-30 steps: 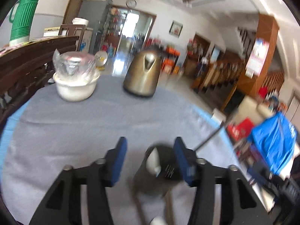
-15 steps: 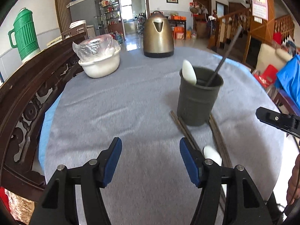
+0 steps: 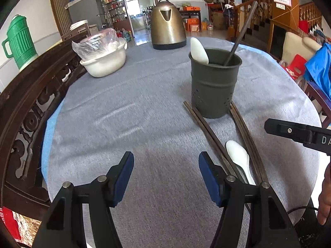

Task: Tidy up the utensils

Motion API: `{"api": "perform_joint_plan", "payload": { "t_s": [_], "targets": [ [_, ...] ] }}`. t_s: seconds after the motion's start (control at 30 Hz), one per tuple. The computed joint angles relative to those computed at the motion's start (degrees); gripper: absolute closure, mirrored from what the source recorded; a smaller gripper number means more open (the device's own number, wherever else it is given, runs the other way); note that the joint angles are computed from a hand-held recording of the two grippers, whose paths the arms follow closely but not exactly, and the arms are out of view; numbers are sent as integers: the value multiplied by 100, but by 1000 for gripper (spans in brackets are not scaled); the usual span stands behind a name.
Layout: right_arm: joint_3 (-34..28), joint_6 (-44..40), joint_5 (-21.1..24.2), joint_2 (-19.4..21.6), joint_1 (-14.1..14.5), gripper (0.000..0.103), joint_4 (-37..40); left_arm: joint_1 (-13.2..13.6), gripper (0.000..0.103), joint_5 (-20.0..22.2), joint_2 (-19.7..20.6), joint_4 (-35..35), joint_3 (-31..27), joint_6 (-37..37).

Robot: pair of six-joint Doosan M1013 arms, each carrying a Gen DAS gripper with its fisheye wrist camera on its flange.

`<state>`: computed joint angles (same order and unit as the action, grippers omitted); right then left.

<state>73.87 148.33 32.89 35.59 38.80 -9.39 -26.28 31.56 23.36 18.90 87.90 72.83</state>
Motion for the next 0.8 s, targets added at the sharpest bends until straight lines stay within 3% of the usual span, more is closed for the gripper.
{"api": "perform_joint_plan", "payload": {
  "t_s": [0.57,0.8],
  "targets": [
    [-355,-562,391,303,-46,67,447,21,37,218,216,-582,-214,484],
    [-536,-667,705,443,-33,75,428,57,37,286,282,-707,-286,561]
  ]
}}
